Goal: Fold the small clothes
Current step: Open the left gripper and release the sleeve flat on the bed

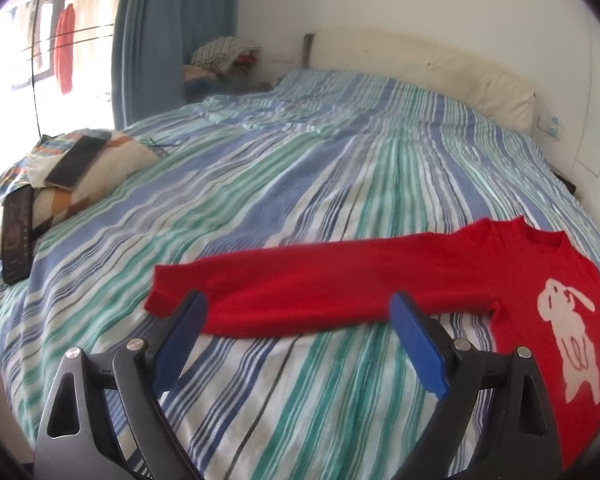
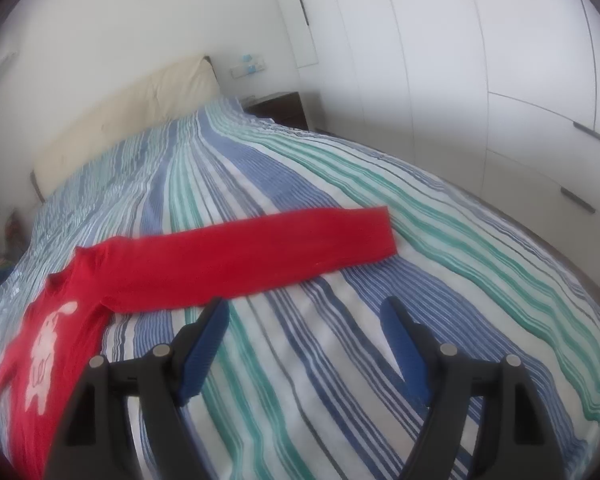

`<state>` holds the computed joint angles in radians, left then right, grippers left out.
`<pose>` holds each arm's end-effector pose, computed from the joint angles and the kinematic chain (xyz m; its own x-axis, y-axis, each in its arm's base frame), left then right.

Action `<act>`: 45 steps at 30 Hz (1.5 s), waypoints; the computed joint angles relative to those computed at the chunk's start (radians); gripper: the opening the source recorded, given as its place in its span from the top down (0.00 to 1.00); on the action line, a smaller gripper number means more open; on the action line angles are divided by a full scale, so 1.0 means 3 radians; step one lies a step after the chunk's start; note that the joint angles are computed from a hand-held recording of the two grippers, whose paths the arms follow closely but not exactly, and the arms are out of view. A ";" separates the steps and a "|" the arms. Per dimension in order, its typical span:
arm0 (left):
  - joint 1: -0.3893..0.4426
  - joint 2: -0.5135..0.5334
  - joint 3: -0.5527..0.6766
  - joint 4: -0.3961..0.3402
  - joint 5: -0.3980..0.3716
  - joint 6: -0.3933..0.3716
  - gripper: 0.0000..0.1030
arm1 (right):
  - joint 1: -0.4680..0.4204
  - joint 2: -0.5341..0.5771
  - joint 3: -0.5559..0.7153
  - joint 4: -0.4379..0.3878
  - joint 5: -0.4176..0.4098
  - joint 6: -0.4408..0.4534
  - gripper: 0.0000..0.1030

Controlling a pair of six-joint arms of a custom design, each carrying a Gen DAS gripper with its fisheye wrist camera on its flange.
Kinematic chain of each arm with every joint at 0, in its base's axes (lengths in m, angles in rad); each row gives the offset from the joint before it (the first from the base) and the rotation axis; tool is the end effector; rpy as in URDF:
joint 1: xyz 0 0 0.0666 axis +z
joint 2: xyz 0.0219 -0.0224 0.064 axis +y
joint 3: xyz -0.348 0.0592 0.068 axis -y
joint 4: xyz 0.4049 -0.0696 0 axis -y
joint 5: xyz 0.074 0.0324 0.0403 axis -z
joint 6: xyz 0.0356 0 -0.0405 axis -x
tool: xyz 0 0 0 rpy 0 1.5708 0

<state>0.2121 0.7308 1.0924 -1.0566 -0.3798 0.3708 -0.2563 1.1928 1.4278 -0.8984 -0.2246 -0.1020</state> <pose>0.2602 0.0691 0.4880 -0.4118 -0.4329 -0.8019 -0.6685 0.7415 -0.0570 0.4236 -0.1032 0.5063 -0.5847 0.2558 -0.7698 0.1376 0.9665 0.2167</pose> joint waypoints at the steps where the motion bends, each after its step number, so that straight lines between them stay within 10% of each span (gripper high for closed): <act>1: -0.0010 0.0002 -0.0002 -0.0013 0.0002 0.0008 0.09 | 0.0002 -0.0001 0.0001 -0.0002 0.0002 0.0000 0.25; 34: 0.0036 0.0287 0.0032 -0.0345 0.0412 0.0096 0.08 | -0.0010 -0.0007 -0.0008 -0.0009 -0.0100 -0.0106 0.25; 38: 0.0100 0.0370 0.0235 -0.0538 0.0758 0.0329 0.08 | -0.0002 -0.0005 -0.0009 -0.0006 -0.0120 -0.0092 0.25; 45: -0.0195 0.0265 0.0037 -0.0704 0.0263 0.0657 0.04 | -0.0013 -0.0008 -0.0015 -0.0006 -0.0145 -0.0109 0.25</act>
